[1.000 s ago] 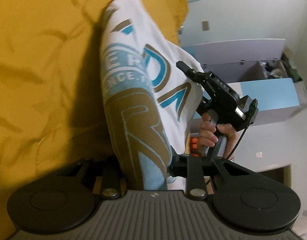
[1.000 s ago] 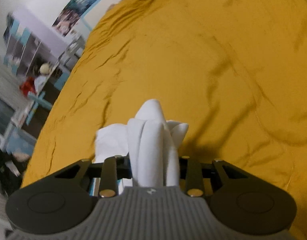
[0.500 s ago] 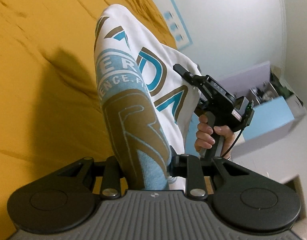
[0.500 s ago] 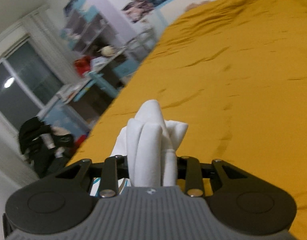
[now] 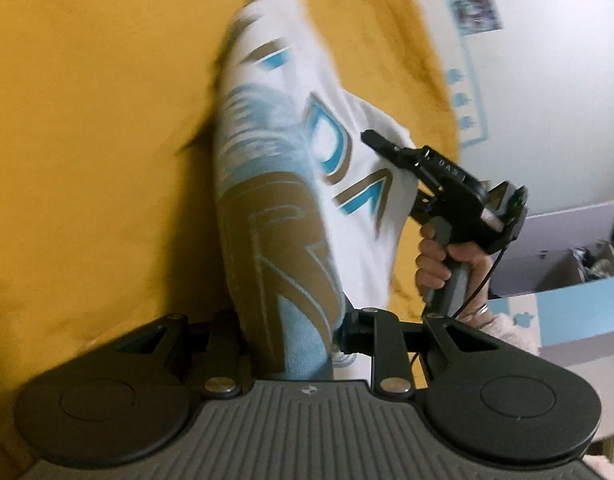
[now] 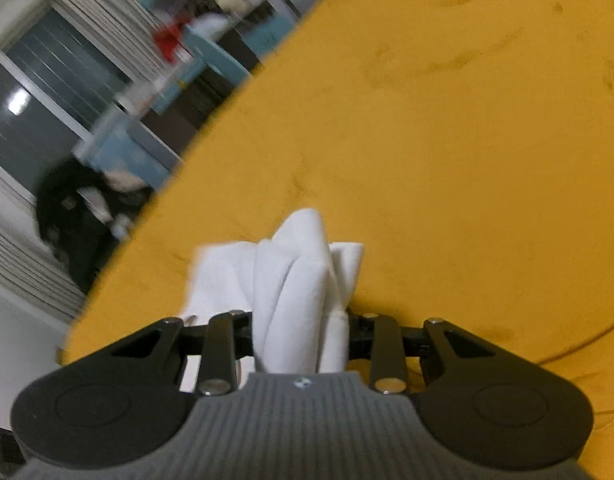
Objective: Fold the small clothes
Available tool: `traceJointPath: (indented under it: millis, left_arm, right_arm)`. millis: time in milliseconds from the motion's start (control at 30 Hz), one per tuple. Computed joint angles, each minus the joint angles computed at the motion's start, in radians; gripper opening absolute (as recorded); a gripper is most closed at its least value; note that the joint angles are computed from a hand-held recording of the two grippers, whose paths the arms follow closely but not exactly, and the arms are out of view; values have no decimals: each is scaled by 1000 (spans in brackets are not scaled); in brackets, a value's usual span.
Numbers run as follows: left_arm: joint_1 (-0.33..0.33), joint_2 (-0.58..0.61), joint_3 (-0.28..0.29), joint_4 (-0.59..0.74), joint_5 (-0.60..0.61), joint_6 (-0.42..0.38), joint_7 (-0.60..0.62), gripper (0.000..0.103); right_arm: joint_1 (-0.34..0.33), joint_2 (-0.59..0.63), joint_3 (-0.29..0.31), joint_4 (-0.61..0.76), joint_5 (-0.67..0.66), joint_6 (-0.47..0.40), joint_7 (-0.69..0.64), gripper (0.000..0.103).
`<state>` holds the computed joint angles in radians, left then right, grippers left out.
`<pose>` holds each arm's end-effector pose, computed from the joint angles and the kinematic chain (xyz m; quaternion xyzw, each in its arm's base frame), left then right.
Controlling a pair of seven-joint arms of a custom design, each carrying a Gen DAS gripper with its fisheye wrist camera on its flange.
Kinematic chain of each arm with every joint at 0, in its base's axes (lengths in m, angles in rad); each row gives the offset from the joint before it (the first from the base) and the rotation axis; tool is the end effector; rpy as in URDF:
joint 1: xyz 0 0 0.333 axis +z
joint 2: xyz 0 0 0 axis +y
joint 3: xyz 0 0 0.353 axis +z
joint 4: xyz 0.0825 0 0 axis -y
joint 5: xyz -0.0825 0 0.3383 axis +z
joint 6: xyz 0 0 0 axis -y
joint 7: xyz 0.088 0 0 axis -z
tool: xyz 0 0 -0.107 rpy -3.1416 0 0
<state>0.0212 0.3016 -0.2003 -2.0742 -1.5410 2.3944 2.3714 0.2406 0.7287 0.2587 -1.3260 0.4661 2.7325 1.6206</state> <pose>0.5637 -0.1034 0.3627 0.6904 -0.5224 0.4433 0.2323 0.7097 0.2918 0.4337 -0.6356 0.6638 0.0392 0.3922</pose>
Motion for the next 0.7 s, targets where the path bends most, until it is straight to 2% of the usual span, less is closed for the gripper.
traceJointPath:
  millis: [33, 100, 200, 267, 333, 367, 400, 433, 467, 500, 533, 633, 667, 700]
  left_arm:
    - [1, 7, 0, -6, -14, 3, 22, 31]
    - [8, 8, 1, -15, -41, -5, 63, 31]
    - [1, -5, 3, -13, -18, -5, 33, 34]
    - [5, -21, 11, 0, 36, -18, -34, 35]
    - [10, -45, 21, 5, 92, -12, -82, 36]
    - [6, -79, 27, -15, 133, 13, -114, 37]
    - [-6, -110, 28, -35, 174, 56, -149, 37]
    - [-18, -144, 33, -56, 226, 109, -198, 37]
    - [-31, -181, 34, -76, 266, 170, -242, 37]
    - [-38, -211, 32, -88, 264, 212, -237, 37]
    - [-41, -230, 29, -90, 232, 230, -202, 37]
    - [-53, -240, 27, -44, 69, 175, -46, 41]
    - [-59, -229, 27, -28, 41, 155, -11, 47]
    - [-70, -212, 22, -8, 41, 156, -3, 48]
  right_arm:
    - [13, 16, -20, 7, -12, -2, 19, 27]
    - [-14, 34, 11, -11, 21, 25, 9, 28]
    - [-41, 35, 50, -45, 57, 76, -36, 31]
    - [10, 7, -17, -59, -11, 76, -7, 39]
    - [95, -56, -145, -126, -130, 99, 63, 47]
    - [113, -93, -171, -169, -252, 127, 146, 48]
    - [107, -141, -161, -242, -359, 194, 198, 48]
    - [66, -196, -126, -330, -396, 258, 183, 48]
    - [6, -241, -57, -406, -429, 325, 175, 49]
    - [-63, -271, 30, -457, -482, 371, 195, 50]
    - [-130, -303, 118, -520, -464, 425, 167, 53]
    - [-278, -345, 380, -638, -148, 542, -130, 54]
    - [-319, -342, 442, -665, -139, 574, -146, 54]
    - [-340, -341, 469, -687, -171, 591, -121, 54]
